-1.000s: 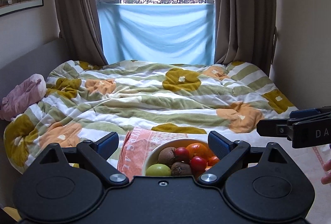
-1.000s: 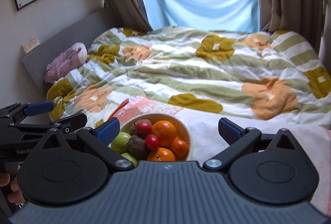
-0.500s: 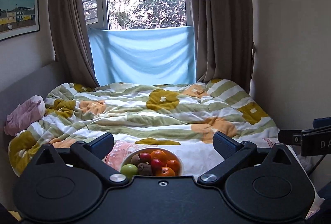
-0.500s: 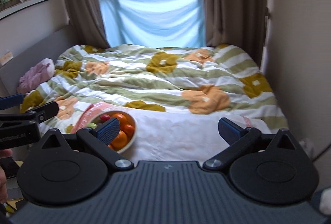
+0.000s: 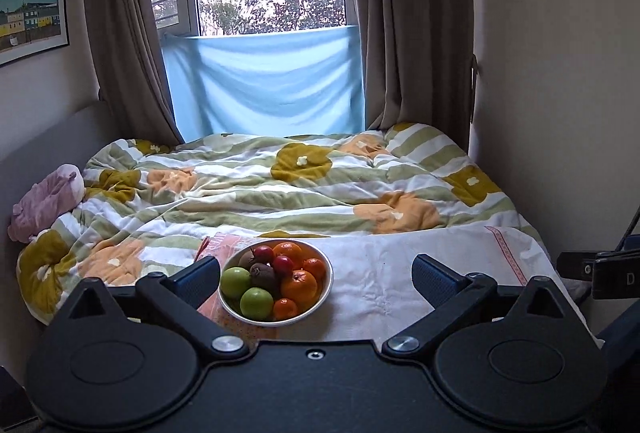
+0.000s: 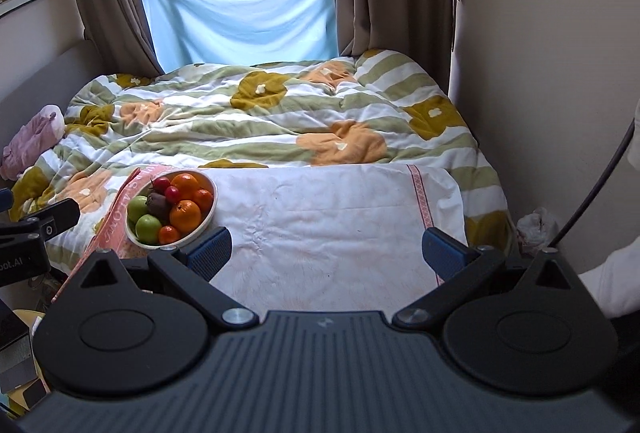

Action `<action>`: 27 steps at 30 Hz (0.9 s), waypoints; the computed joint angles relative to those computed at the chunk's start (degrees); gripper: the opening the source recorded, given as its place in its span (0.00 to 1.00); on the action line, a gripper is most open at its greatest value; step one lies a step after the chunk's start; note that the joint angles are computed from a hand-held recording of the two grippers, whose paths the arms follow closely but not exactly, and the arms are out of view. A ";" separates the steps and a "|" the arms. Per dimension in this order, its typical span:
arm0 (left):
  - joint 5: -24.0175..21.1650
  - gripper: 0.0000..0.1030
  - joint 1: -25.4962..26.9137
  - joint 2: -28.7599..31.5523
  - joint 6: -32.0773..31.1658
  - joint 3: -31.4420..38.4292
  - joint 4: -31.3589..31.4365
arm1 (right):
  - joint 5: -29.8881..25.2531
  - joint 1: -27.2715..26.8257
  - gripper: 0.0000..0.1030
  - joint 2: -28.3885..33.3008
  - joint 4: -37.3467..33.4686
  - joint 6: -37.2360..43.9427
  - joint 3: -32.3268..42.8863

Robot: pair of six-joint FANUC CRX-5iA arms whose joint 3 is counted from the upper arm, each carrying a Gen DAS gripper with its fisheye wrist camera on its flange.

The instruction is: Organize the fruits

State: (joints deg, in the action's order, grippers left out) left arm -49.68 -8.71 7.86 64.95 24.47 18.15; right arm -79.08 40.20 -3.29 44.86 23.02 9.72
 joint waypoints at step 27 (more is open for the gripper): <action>-0.98 1.00 0.28 -0.03 -0.94 -0.14 0.89 | -0.76 -0.28 1.00 1.62 0.27 0.49 1.85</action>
State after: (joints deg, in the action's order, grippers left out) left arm -50.66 -8.42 7.83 64.01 24.33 19.04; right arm -79.84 39.92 -1.67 45.13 23.51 11.57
